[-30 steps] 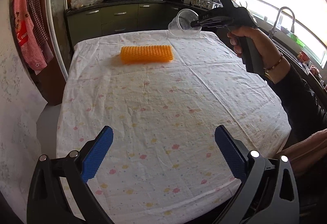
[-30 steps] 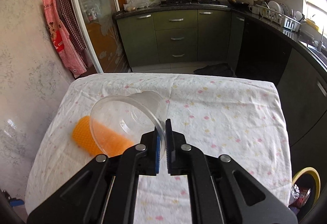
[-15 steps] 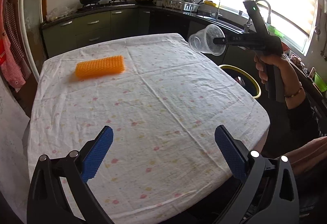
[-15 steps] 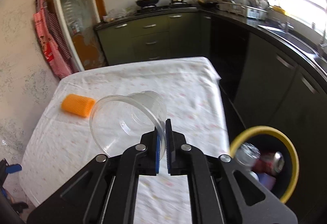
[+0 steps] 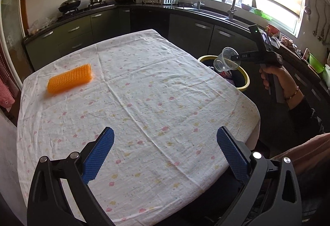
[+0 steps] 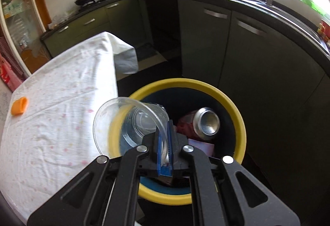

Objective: Collect trash
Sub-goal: 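Open the right gripper to drop the cup into the bin, then grasp the orange spiky sleeve with the left gripper and lift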

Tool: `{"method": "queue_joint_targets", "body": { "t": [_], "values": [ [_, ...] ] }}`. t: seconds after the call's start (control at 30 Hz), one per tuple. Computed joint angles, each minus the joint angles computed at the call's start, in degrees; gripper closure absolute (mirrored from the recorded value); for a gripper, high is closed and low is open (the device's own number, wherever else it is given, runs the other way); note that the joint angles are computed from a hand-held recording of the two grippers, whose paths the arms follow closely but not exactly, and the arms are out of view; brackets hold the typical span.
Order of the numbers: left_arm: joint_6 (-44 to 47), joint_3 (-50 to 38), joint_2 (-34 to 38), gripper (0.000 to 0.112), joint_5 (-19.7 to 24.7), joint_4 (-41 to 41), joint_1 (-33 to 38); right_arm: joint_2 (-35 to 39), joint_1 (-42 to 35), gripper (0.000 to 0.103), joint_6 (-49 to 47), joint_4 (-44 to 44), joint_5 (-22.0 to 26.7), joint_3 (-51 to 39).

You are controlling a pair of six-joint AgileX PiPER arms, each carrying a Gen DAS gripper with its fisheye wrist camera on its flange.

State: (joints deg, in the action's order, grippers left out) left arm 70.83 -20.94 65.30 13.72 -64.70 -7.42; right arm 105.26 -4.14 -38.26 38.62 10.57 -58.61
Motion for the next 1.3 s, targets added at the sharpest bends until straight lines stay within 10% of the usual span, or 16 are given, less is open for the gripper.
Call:
{"method": "queue_joint_targets", "body": {
  "t": [0.1,0.47,0.7,1.3],
  "values": [
    [1.69,-0.11,0.57,0.014,0.67,-1.08,1.38,1.67,-0.36,0.074,6.11,-5.33,-2.51,-0.18],
    [17.0,-3.01,6.12,0.014,5.46,-9.02,9.51,-5.88,0.43,0.072,-19.51,22.2,-3.33,5.77],
    [34.8,-9.56,12.63,0.014,18.75,-11.28,21.89,-9.25,4.22,0.064,-28.29,31.78,-0.22,7.82],
    [21.64,-68.49,57.17,0.014,28.72,24.8,27.55,-1.57,12.0,0.056,10.05,-0.16,4.87,-2.43]
  ]
}}
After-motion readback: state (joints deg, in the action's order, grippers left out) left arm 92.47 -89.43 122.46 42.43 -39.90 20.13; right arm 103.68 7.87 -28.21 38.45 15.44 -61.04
